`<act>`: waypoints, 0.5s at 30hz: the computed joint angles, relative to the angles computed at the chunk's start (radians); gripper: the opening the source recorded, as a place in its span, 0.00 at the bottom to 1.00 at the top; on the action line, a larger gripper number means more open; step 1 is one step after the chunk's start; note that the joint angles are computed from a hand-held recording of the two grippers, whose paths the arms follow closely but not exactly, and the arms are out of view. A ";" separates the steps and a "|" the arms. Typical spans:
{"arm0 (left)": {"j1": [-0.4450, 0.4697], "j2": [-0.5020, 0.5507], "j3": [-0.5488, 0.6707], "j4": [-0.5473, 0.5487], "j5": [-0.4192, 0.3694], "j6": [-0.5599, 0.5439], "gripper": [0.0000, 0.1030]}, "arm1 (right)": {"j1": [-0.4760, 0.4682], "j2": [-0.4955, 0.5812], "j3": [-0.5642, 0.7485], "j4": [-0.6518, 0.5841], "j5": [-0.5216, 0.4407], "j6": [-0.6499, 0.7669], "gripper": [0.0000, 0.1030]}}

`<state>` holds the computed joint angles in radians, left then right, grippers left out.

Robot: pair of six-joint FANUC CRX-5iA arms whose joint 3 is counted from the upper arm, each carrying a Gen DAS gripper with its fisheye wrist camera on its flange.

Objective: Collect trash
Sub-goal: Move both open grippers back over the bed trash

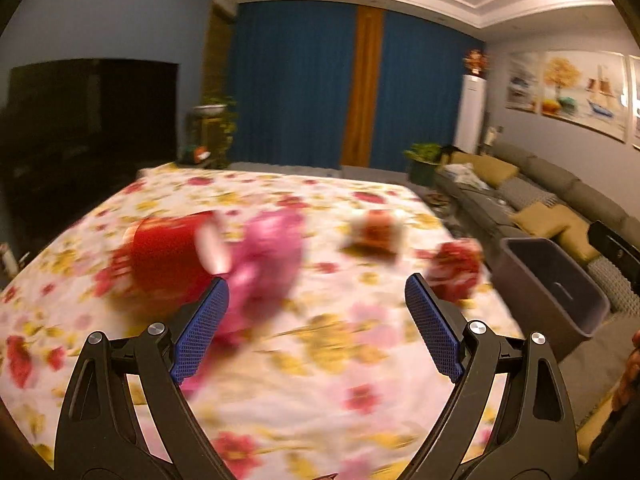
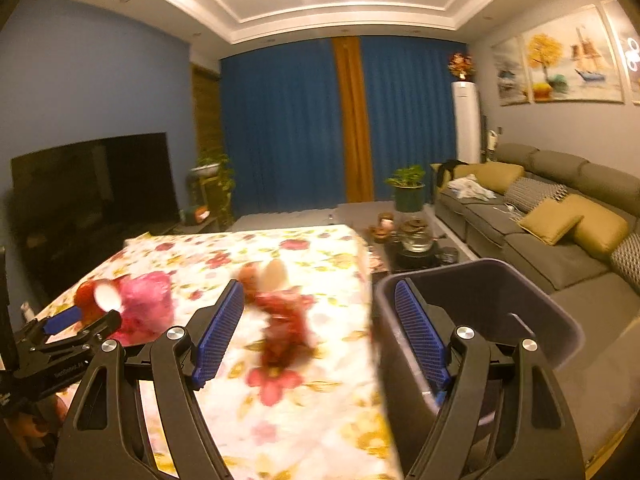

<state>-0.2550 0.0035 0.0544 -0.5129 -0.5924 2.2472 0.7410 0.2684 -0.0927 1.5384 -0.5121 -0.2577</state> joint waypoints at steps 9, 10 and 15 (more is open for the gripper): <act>0.157 -0.125 -0.141 0.024 0.040 -0.017 0.85 | 0.069 0.112 0.150 -0.073 0.022 0.127 0.74; 0.172 -0.133 -0.152 0.032 0.047 -0.021 0.85 | 0.075 0.126 0.168 -0.084 0.025 0.142 0.74; 0.261 -0.151 -0.215 0.170 0.134 -0.150 0.85 | 0.110 0.218 0.292 -0.180 0.010 0.252 0.74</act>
